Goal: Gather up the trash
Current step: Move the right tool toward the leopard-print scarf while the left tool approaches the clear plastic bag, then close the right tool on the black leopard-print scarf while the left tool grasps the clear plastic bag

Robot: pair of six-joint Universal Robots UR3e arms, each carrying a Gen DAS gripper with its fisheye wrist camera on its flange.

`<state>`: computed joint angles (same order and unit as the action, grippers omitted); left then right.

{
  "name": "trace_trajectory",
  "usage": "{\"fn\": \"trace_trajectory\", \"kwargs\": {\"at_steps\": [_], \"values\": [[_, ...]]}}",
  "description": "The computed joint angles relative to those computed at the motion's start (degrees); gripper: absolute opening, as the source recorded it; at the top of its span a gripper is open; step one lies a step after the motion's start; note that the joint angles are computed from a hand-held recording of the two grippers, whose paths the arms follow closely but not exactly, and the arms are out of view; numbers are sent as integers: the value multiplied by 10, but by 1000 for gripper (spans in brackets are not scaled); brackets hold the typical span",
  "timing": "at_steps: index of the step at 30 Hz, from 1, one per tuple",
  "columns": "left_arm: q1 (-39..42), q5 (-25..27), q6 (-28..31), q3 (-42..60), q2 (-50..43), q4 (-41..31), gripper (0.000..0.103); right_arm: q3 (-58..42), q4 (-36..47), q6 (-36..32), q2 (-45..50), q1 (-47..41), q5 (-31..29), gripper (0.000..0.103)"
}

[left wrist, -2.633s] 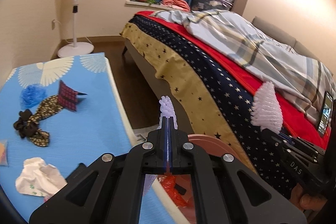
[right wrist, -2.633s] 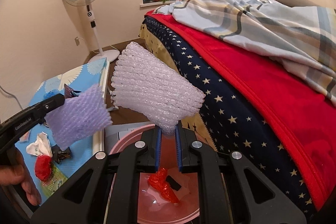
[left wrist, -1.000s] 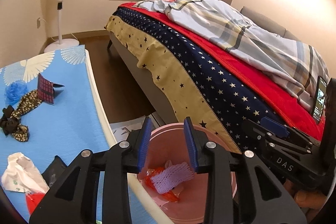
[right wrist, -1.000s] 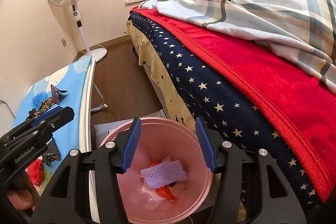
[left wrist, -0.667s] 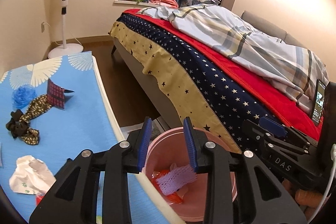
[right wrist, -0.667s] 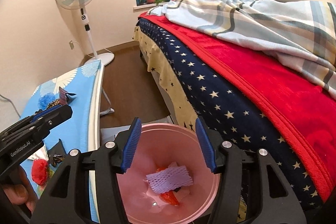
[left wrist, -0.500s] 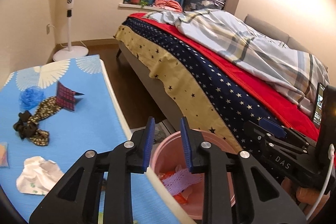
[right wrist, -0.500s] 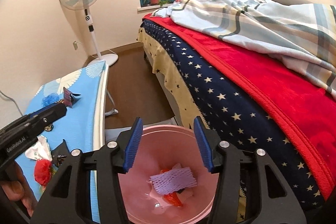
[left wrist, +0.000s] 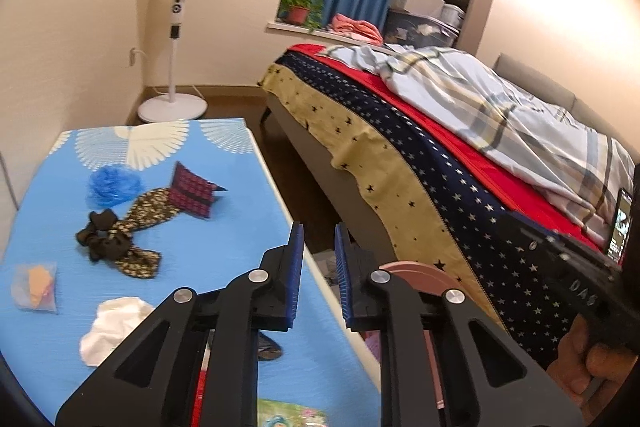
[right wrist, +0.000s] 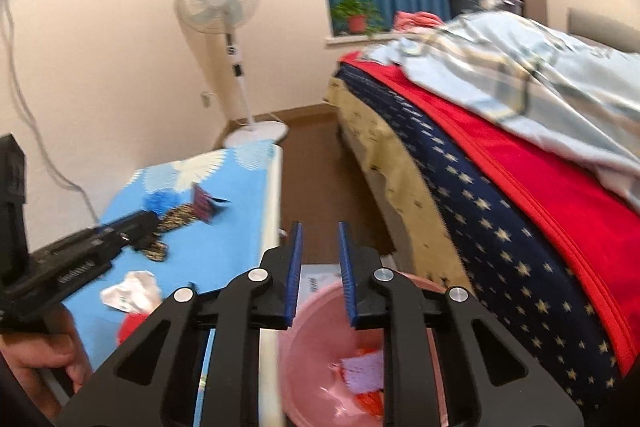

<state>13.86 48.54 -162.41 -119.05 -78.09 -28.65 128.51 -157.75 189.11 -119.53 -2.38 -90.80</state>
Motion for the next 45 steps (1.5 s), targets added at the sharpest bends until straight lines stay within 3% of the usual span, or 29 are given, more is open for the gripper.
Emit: {"fn": "trace_trajectory", "kwargs": {"at_steps": [11, 24, 29, 39, 41, 45], "values": [[89, -25, -1, 21, -6, -19, 16, -202, -40, -24, 213, 90, 47, 16], [180, 20, -24, 61, -79, 22, 16, -474, -31, -51, 504, 146, 129, 11], [204, 66, -31, 67, -119, 44, 16, -593, 20, -37, 613, 158, 164, 11], [221, 160, -43, 60, -194, 102, 16, -862, 207, -48, 824, 182, 211, 14], [221, 179, -45, 57, -208, 111, 16, -900, 233, -48, 850, 183, 210, 19], [216, 202, -43, 65, -239, 119, 19, -1011, 303, -37, 918, 191, 202, 37]]}}
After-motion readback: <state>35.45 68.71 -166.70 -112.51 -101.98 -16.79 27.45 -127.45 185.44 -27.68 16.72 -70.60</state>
